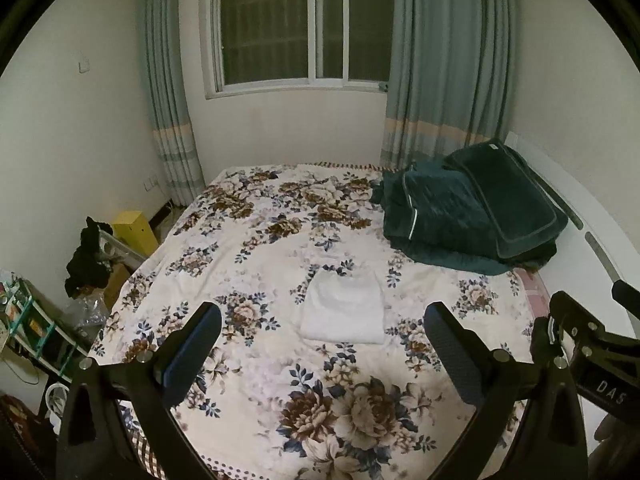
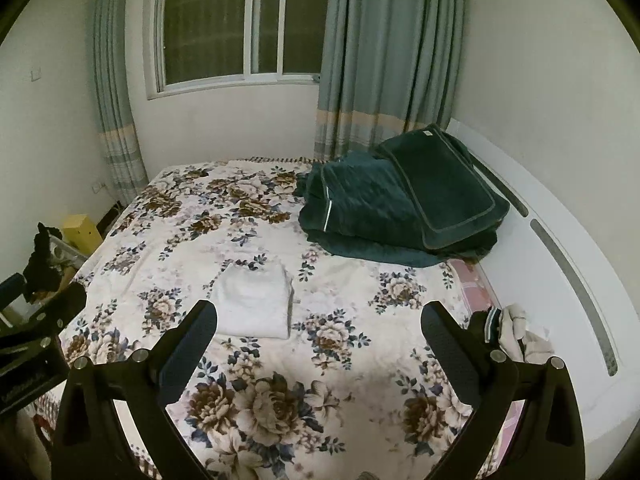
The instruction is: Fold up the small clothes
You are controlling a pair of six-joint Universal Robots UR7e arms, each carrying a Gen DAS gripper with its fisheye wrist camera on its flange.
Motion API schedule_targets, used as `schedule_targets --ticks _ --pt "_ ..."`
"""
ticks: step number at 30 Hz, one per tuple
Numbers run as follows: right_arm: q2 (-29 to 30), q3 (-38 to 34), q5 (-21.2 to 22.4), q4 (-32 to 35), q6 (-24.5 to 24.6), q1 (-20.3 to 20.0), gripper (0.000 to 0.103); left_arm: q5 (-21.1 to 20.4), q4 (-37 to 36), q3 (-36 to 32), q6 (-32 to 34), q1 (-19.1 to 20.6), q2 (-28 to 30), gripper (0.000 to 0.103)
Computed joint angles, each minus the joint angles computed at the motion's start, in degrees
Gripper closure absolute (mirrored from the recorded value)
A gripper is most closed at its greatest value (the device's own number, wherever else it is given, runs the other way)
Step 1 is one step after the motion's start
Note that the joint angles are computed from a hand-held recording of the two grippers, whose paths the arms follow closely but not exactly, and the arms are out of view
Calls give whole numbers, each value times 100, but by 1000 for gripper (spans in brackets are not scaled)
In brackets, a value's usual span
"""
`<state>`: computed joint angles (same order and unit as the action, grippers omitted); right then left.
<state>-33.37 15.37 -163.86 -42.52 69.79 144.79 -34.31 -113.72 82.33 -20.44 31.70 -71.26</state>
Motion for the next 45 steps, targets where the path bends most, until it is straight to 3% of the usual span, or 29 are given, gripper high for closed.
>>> schedule_targets --ticks 6,16,30,45 --pt "-242 503 22 -675 -416 -11 0 99 23 55 -74 -42 -66 0" --pt "-251 502 85 -616 -348 4 0 157 135 16 -145 -77 -49 0" --pt "-653 1368 185 -1369 -627 28 0 187 414 6 -339 -106 -135 0" --pt "-604 1356 225 -1468 -720 42 0 255 325 54 -278 -127 -163 0"
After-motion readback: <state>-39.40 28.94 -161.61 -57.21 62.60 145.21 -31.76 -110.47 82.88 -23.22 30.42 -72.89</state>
